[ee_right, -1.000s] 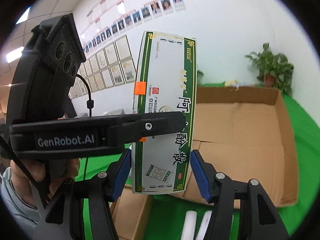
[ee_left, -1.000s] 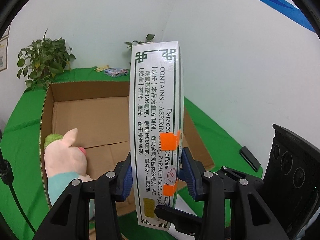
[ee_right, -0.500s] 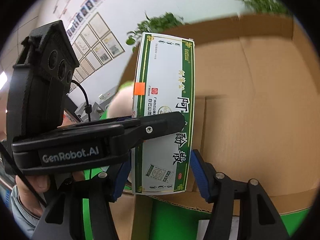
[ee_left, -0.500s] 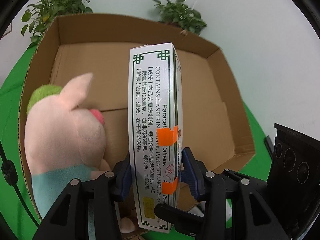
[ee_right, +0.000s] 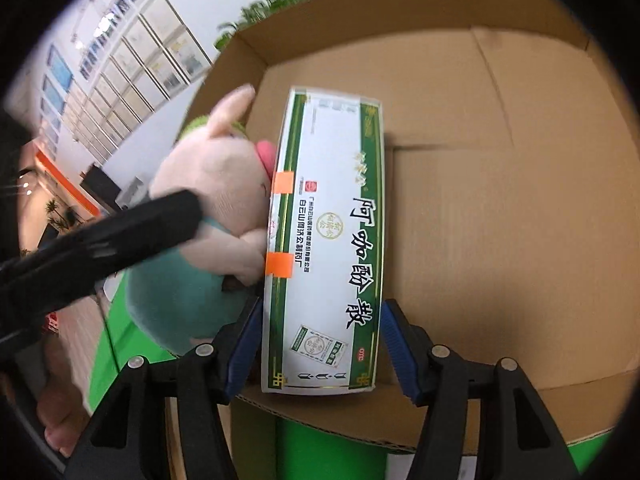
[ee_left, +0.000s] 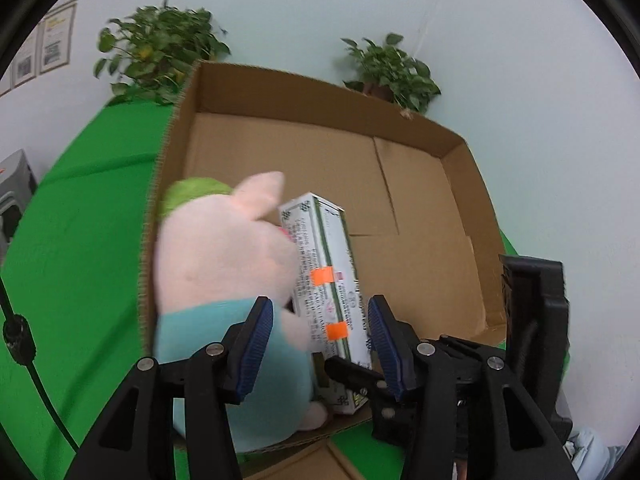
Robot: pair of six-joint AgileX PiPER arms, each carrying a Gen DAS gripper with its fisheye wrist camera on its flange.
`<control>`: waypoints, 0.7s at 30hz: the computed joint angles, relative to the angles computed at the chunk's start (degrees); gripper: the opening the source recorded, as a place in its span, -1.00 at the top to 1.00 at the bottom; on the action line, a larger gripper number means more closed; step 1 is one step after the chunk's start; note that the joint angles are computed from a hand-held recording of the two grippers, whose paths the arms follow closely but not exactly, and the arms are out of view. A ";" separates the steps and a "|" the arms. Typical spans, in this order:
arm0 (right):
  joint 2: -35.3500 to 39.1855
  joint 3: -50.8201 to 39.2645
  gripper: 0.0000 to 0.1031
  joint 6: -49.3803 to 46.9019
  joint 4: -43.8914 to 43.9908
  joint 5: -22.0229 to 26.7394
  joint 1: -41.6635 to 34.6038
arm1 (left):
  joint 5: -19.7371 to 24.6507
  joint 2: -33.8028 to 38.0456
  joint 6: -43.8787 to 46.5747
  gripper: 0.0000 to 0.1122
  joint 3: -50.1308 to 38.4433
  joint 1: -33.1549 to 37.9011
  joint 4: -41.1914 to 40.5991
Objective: Organize objects
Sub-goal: 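Lower the medicine box beside the plush pig and open the right gripper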
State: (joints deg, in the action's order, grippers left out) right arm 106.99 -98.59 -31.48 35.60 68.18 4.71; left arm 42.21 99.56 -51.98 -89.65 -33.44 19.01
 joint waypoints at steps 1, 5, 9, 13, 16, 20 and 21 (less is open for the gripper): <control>-2.47 2.84 -0.16 0.52 -0.98 -0.52 0.95 | 0.67 -1.36 -2.99 0.15 1.34 -0.75 3.11; -2.35 2.13 -0.23 3.84 -4.81 -0.35 3.30 | -0.71 -9.58 -7.15 0.14 9.32 -1.59 6.39; -3.22 4.74 -0.30 4.30 -6.19 0.95 3.66 | -0.75 -13.17 -11.09 0.14 13.90 -3.62 10.59; -8.58 11.93 -0.31 0.17 -6.32 -2.96 2.61 | -1.41 -15.29 -15.20 0.14 17.22 -5.84 14.74; -11.16 14.04 -0.31 -4.25 -4.47 -4.62 -0.28 | -1.07 -15.44 -19.30 0.14 17.69 -7.90 18.75; -17.14 19.56 -0.55 -13.50 0.79 -7.52 -7.32 | 8.03 -14.67 -29.71 -0.09 15.93 -17.23 32.28; -18.63 20.78 -0.60 -16.77 2.89 -7.45 -9.96 | 10.96 -14.22 -31.90 -0.19 15.14 -19.67 34.94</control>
